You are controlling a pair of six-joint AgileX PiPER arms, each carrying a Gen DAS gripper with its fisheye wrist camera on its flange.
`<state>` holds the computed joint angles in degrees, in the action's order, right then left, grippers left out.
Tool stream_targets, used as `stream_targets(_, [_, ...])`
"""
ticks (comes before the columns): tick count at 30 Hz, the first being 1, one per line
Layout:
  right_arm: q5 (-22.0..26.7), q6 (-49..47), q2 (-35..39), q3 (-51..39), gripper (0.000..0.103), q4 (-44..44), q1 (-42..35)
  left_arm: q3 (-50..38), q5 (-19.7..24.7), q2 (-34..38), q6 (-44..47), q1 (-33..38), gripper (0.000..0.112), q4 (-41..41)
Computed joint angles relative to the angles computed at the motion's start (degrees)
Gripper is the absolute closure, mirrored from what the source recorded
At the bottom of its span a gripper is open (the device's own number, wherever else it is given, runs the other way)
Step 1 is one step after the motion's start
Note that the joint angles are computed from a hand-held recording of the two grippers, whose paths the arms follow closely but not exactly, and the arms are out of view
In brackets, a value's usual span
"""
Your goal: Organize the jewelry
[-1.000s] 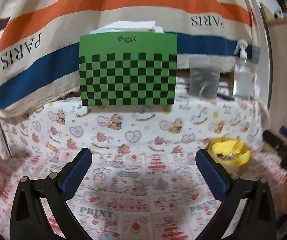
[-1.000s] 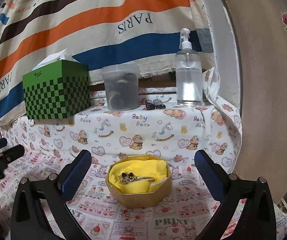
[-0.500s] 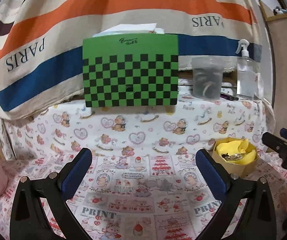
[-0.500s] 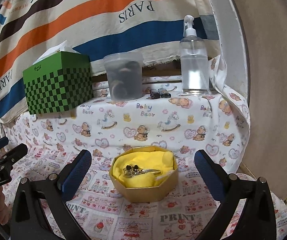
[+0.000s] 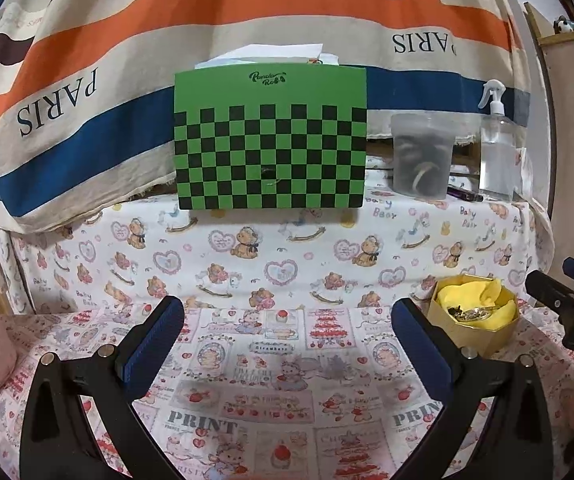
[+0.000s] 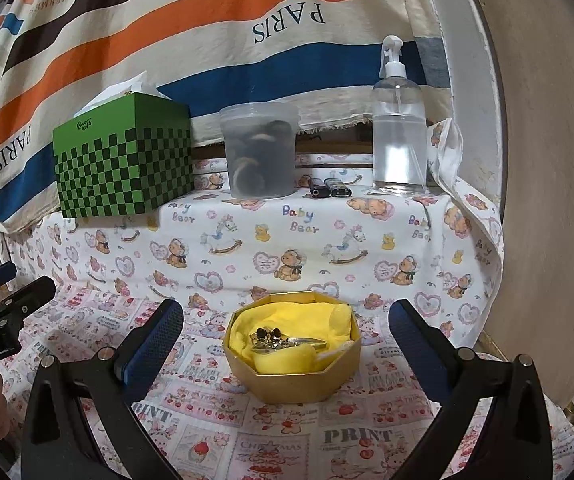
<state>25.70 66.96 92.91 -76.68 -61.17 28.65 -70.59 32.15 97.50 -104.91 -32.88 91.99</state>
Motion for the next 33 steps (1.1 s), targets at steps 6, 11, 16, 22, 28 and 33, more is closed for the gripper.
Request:
stream_targets(6, [-0.27, -0.19, 0.04, 0.11, 0.000, -0.12, -0.01, -0.08, 0.03, 0.03, 0.13, -0.04, 0.010, -0.08])
stream_targets(11, [-0.24, -0.08, 0.03, 0.12, 0.000, -0.22, 0.04, 0.19, 1.04, -0.01, -0.62, -0.36, 0.010, 0.68])
stream_targets(16, [-0.08, 0.15, 0.03, 0.14, 0.000, -0.52, 0.18, 0.06, 0.87, 0.01, -0.03, -0.27, 0.010, 0.22])
stream_targets(22, [-0.22, -0.10, 0.04, 0.16, 0.000, -0.33, 0.16, -0.12, 1.33, 0.11, 0.87, -0.61, 0.010, -0.40])
stream_targets(28, [-0.89, -0.54, 0.00, 0.39, 0.000, -0.39, -0.12, -0.25, 1.72, 0.17, 1.22, -0.69, 0.010, -1.03])
stream_targets(33, [-0.88, -0.67, 0.07, 0.25, 0.000, -0.30, -0.07, -0.09, 1.78, 0.07, 0.70, -0.79, 0.010, -0.70])
